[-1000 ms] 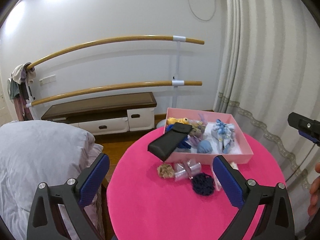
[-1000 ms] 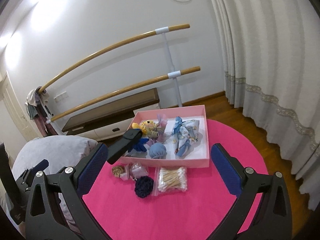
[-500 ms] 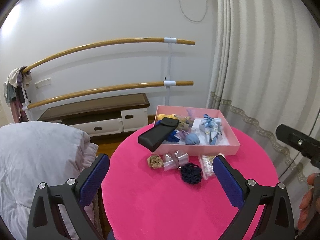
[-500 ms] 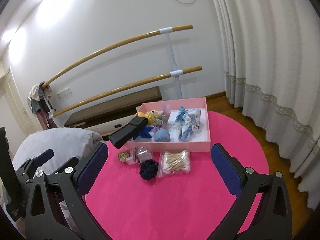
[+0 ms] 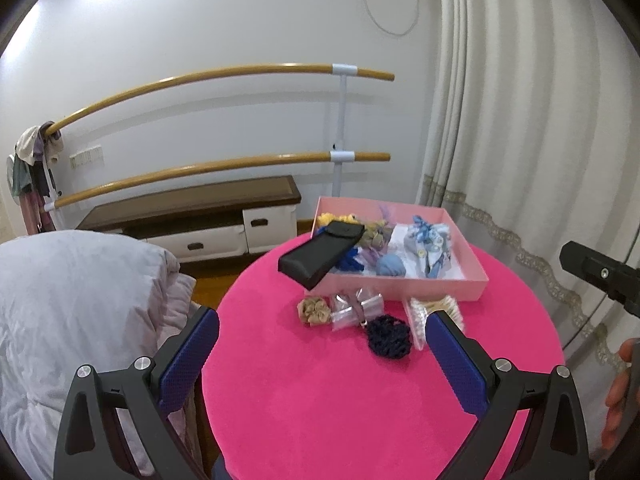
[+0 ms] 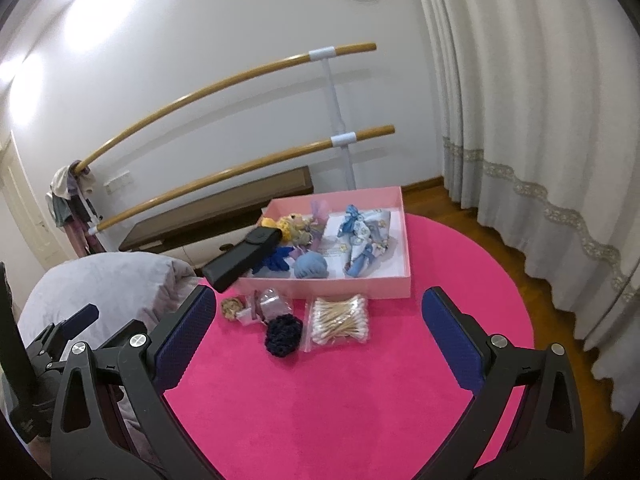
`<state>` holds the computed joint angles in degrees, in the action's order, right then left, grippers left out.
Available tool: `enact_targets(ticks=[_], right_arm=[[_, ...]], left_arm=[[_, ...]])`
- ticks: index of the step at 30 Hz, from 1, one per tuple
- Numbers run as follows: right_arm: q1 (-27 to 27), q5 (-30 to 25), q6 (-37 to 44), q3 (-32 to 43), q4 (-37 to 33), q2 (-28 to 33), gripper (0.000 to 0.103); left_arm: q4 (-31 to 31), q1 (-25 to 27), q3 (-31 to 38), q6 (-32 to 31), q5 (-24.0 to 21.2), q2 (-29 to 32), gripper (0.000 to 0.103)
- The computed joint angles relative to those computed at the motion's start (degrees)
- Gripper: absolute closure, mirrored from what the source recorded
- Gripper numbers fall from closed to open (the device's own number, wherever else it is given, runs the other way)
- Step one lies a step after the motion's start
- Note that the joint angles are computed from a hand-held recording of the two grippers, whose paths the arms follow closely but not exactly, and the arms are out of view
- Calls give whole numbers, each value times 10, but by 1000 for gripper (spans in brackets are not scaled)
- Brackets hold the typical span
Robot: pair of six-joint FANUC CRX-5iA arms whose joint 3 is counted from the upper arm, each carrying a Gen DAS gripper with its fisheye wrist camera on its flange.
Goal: Organize soft objects
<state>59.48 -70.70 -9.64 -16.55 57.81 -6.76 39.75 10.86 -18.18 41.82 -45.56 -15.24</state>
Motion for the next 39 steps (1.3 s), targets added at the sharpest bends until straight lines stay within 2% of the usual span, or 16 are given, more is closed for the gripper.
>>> enact_targets(ticks=[10, 24, 29, 35, 39], right_arm=[[-43, 36, 29, -9, -69, 14, 0], [-116, 97, 94, 6, -161, 60, 0], [-141, 116, 128, 25, -186, 87, 0], [-169, 138, 161, 49, -214, 121, 0], [-182, 137, 188, 69, -227, 147, 1]], left_arm=[[-61, -26, 41, 53, -2, 69, 1], [-162, -64, 159, 173, 31, 234, 3], [-182, -80, 203, 196, 42, 289, 5], [-208, -97, 272, 234, 23, 364, 15], [-191, -102, 293, 223, 24, 389, 29]])
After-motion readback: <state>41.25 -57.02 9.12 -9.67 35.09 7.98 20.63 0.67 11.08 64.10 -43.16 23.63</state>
